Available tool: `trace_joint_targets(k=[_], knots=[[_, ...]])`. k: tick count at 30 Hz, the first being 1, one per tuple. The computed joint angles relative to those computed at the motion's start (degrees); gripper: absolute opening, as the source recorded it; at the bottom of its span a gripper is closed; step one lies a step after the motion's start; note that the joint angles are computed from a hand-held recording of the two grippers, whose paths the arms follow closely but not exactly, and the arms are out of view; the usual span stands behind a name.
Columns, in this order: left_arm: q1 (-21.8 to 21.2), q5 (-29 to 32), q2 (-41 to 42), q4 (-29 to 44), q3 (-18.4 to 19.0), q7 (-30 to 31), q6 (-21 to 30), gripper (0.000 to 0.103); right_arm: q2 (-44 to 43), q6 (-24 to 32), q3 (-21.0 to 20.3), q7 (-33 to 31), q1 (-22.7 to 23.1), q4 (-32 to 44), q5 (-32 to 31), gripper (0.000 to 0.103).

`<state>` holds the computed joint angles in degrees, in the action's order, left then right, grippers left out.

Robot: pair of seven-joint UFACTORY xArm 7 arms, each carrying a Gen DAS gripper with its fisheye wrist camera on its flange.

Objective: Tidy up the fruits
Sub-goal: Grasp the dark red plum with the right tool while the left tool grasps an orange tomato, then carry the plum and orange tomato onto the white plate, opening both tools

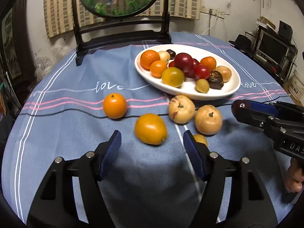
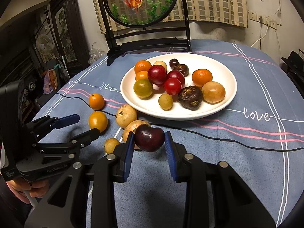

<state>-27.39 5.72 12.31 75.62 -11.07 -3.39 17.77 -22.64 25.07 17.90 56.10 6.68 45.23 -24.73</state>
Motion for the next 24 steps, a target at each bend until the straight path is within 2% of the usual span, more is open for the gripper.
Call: trace_joint_targets(k=[4,6,11,15,20,23,24], knots=[[-0.06,-0.20,2.54,3.34,0.27,-0.47,1.60,0.068,0.16,0.37,-0.12,-0.05,0.15,0.07,0.18,0.033],[1.22,-3.37,4.15,5.50,-1.10,1.70,2.87,0.065,0.12,0.59,-0.07,0.12,0.11,0.13,0.09,0.033],[0.91,-4.68,6.60,8.45,-1.09,3.37,5.79,0.043,0.68,1.03,-0.59,-0.56,0.67,0.32,0.73,0.033],[1.38,-6.69,5.96,7.40,-1.35,4.38,5.14,0.042,0.64,1.37,-0.60,-0.43,0.67,0.33,0.56,0.033],[0.55,-5.22,2.95,3.54,-0.10,2.17,2.58,0.042,0.08,1.24,-0.03,0.58,0.02,0.13,-0.74,0.033],[1.36,-6.39,0.08,-0.09,-1.21,3.43,-0.52,0.042,-0.39,0.09,0.03,0.94,-0.21,-0.27,-1.22,0.033],[2.39,-8.98,-0.80,-0.98,-2.59,5.57,-1.28,0.042,-0.62,-0.49,0.23,1.27,-0.53,-0.45,-1.63,0.033]])
